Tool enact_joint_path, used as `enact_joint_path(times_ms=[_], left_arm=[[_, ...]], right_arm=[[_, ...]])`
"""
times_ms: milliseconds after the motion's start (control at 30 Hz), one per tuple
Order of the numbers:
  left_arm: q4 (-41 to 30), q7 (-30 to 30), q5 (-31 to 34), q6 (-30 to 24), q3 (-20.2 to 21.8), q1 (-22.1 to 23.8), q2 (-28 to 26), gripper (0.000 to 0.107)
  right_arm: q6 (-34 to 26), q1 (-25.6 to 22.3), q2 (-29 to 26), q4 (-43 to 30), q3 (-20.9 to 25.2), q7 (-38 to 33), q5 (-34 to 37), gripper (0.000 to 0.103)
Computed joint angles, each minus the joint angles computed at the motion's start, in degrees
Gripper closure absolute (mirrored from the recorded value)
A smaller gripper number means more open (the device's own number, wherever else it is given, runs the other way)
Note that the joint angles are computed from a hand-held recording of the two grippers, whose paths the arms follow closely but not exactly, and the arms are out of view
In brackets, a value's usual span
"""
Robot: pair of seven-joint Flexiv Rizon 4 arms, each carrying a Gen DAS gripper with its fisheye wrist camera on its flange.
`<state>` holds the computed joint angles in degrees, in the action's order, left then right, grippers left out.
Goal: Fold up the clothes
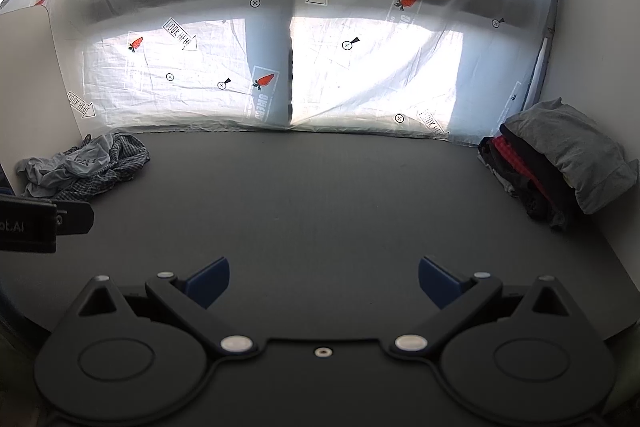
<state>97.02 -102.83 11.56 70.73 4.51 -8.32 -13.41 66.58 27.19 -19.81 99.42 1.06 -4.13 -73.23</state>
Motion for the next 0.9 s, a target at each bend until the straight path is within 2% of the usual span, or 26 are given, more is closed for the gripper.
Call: enact_joint_path(times_ms=[233, 467, 600, 767, 833, 900], left_arm=[[-1.6, 0.1, -1.1, -0.6, -0.4, 0.2, -1.6, 0.004], [-9.0, -1.9, -1.9, -3.5, 0.3, -1.3, -7.9, 0.004], [-16.1, -2.0, -2.9, -7.6, 0.5, -1.8, -12.9, 0.004], [-25.5, -3.9, -3.5, -15.9, 2.4, -1.8, -18.6, 0.004], [-28.2, -6.1, -4.7, -19.5, 2.7, -0.9, -20.5, 0.004], [-30.3, -7.9, -6.4, -23.2, 2.4, 0.4, -22.0, 0.004]], right_arm=[[0.6, -0.6, -0.9, -0.9, -0.5, 0.4, 0.6, 0.001], [2.6, -1.9, -5.1, -4.6, -2.6, -2.4, 3.6, 0.001], [3.6, -2.9, -10.8, -11.0, -2.8, -9.9, 13.0, 0.001], [4.1, -5.9, -20.3, -23.4, 1.9, -22.7, 28.4, 0.001], [2.6, -6.5, -23.8, -28.2, 3.8, -27.2, 32.7, 0.001], [-1.4, -6.3, -27.1, -33.6, 5.4, -31.7, 36.0, 0.001]])
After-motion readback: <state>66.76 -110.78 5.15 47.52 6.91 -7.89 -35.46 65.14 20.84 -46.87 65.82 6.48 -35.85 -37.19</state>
